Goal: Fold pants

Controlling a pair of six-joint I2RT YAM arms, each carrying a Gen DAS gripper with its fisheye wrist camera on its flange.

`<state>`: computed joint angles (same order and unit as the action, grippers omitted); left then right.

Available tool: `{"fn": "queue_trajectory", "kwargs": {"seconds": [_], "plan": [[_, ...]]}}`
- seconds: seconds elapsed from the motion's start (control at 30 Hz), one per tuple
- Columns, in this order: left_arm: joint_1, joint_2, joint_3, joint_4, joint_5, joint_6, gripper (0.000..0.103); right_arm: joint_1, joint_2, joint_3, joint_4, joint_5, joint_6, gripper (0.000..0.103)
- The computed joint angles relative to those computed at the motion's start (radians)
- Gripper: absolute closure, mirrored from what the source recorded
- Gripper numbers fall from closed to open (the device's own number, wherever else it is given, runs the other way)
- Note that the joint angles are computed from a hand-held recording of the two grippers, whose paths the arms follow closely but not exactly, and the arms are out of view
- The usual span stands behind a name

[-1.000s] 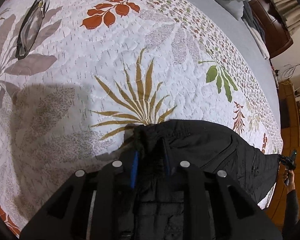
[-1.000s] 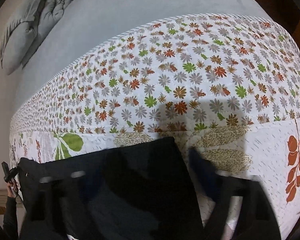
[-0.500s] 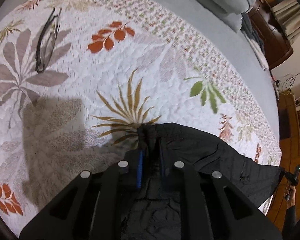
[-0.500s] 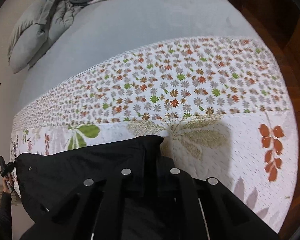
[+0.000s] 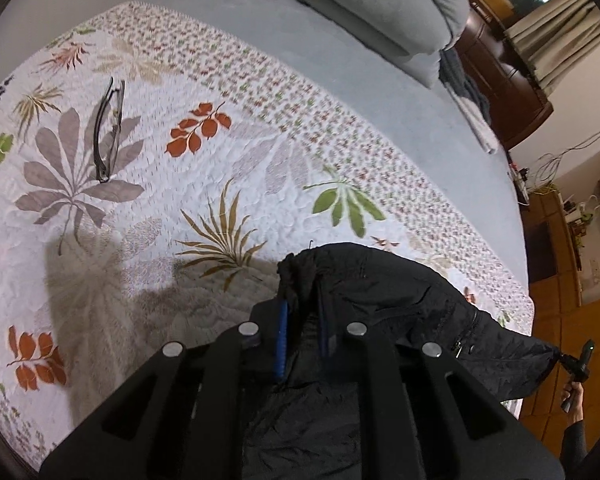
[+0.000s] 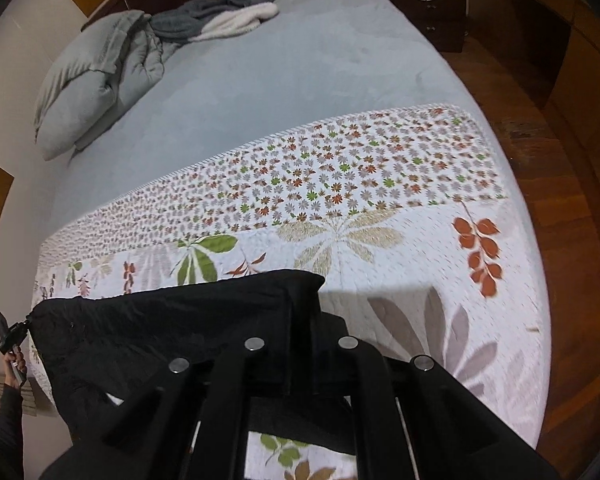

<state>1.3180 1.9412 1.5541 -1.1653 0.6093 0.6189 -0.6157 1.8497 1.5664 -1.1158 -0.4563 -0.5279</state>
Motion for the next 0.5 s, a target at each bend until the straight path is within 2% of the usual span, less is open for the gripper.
{"fn": "queue_trajectory", "kwargs": {"seconds": [0.5], "plan": [[0.134,-0.114,0.058,-0.259,0.055,0.186,0.093,-0.255,-0.169,-0.135,-0.134,-0.092,-0.209,0.097]]}}
